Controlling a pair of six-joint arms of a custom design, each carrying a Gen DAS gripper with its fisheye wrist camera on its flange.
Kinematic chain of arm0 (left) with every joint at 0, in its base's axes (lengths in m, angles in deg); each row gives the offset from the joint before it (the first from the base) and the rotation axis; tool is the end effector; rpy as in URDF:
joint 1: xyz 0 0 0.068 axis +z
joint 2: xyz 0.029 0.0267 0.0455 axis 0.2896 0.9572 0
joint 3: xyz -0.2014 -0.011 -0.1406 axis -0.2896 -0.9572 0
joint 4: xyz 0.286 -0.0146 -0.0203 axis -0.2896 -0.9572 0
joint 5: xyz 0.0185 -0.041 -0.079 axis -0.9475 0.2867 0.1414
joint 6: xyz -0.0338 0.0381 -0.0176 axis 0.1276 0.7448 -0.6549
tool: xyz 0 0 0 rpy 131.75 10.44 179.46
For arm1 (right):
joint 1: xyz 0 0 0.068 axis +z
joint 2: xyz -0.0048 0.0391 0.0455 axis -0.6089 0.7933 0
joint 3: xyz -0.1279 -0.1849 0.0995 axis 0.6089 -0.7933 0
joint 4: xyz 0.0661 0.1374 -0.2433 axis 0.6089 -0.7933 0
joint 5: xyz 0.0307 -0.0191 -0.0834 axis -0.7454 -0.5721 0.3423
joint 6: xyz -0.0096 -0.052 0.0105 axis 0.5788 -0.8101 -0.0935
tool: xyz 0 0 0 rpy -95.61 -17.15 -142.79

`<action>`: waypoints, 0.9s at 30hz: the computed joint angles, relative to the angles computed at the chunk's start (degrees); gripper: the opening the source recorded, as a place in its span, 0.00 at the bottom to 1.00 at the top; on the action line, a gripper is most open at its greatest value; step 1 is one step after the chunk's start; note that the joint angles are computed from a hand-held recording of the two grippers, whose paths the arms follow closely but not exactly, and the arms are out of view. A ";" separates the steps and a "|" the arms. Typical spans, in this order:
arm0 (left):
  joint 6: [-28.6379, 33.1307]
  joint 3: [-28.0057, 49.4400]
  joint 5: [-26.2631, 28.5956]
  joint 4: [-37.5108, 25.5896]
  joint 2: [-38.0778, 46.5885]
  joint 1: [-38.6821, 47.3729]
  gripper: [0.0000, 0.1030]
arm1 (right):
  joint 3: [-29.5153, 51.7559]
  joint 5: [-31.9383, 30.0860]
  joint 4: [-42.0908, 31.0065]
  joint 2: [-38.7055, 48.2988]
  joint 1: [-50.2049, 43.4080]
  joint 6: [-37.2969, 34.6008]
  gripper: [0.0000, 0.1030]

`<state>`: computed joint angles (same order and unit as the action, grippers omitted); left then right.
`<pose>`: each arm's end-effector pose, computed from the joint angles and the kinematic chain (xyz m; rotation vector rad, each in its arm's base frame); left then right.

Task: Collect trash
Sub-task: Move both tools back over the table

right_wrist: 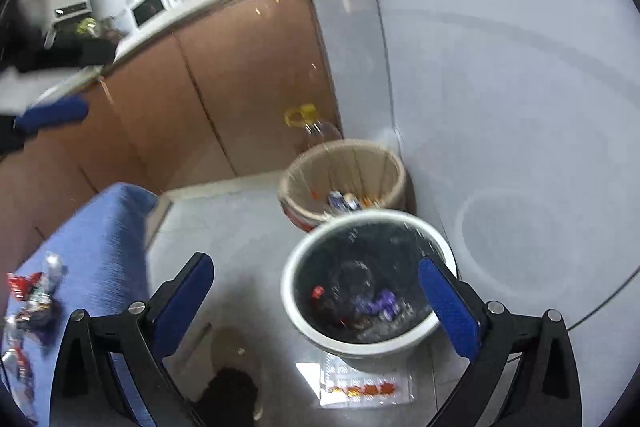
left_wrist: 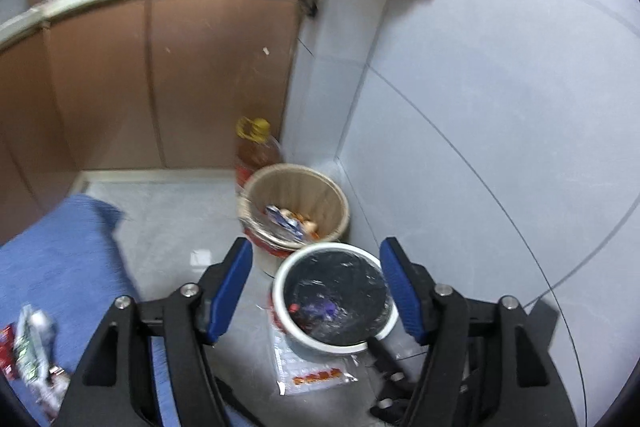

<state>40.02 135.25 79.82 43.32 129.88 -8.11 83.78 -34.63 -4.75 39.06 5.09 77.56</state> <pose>0.3370 -0.1770 0.2756 1.0527 2.1533 -0.7378 0.1784 0.1273 0.1573 0.8915 2.0429 -0.1468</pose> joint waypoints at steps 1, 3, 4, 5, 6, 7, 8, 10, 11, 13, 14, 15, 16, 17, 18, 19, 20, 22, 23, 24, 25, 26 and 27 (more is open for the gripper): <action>0.58 -1.94 1.25 0.05 -2.87 2.30 0.63 | 2.65 1.69 -2.87 0.73 1.89 1.22 1.00; 2.21 -4.51 3.16 -0.58 -7.35 7.34 0.63 | 7.67 4.89 -7.87 2.46 5.47 3.32 1.00; 3.35 -5.59 4.39 -1.11 -9.36 10.15 0.63 | 9.66 6.09 -9.48 3.15 6.86 3.76 1.00; 4.42 -6.57 5.55 -1.58 -11.22 13.03 0.63 | 11.55 7.11 -10.87 3.97 8.00 4.09 1.00; 5.26 -6.92 6.44 -2.16 -12.40 15.17 0.63 | 14.70 8.65 -13.38 5.83 9.99 5.27 1.00; 7.05 -7.12 8.46 -3.33 -13.79 19.41 0.63 | 16.73 9.66 -14.85 6.92 11.30 5.76 1.00; 8.53 -6.93 10.14 -4.61 -14.47 22.53 0.63 | 18.45 10.56 -15.69 8.02 12.48 5.97 1.00; 11.29 -6.35 13.02 -6.53 -15.07 28.53 0.63 | 22.78 12.57 -17.35 10.86 14.81 5.89 1.00; 13.33 -5.76 14.66 -7.71 -15.20 32.50 0.63 | 24.56 13.36 -17.79 12.10 15.65 5.49 1.00; 17.26 -3.96 17.06 -10.15 -14.40 38.86 0.63 | 28.01 14.72 -17.94 14.04 17.39 3.50 1.00; 20.12 -3.03 18.54 -11.34 -13.72 42.84 0.63 | 29.17 15.18 -17.47 14.59 18.20 2.29 1.00; 22.00 -2.27 19.21 -11.68 -12.73 45.27 0.63 | 30.03 15.50 -15.82 14.94 19.02 0.09 1.00; 25.21 -1.60 20.20 -11.97 -11.99 49.62 0.63 | 30.35 15.43 -13.29 14.87 19.67 -2.78 1.00; 26.69 -1.49 20.77 -11.75 -11.56 51.66 0.63 | 30.86 15.04 -10.58 15.24 20.25 -5.68 1.00; 29.40 -0.80 21.76 -12.60 -10.83 54.91 0.63 | 32.02 14.78 -9.25 16.27 20.74 -7.38 1.00; 32.75 1.13 23.20 -14.28 -8.89 58.55 0.63 | 32.72 14.34 -7.77 17.11 20.93 -9.09 1.00; 36.21 3.18 24.53 -16.14 -6.86 62.01 0.63 | 33.45 13.87 -6.25 17.93 21.21 -10.77 1.00; 41.95 5.55 26.36 -18.63 -4.18 67.72 0.63 | 33.76 12.45 -0.20 19.00 21.35 -16.66 1.00; 44.59 6.45 27.12 -19.98 -2.98 69.86 0.63 | 34.41 11.93 1.67 19.85 21.47 -18.60 1.00; 47.01 7.21 27.61 -21.19 -2.00 71.89 0.63 | 34.84 11.45 3.11 20.31 21.65 -20.11 1.00; 51.00 8.61 28.65 -23.65 -0.18 74.66 0.63 | 34.86 10.32 5.96 20.75 21.67 -22.64 1.00; 54.52 9.51 29.28 -25.96 1.21 76.60 0.63 | 34.84 9.26 8.33 21.18 21.73 -24.61 1.00; 56.93 10.33 29.47 -27.66 2.35 77.83 0.63 | 34.52 7.46 11.81 21.55 21.57 -27.56 1.00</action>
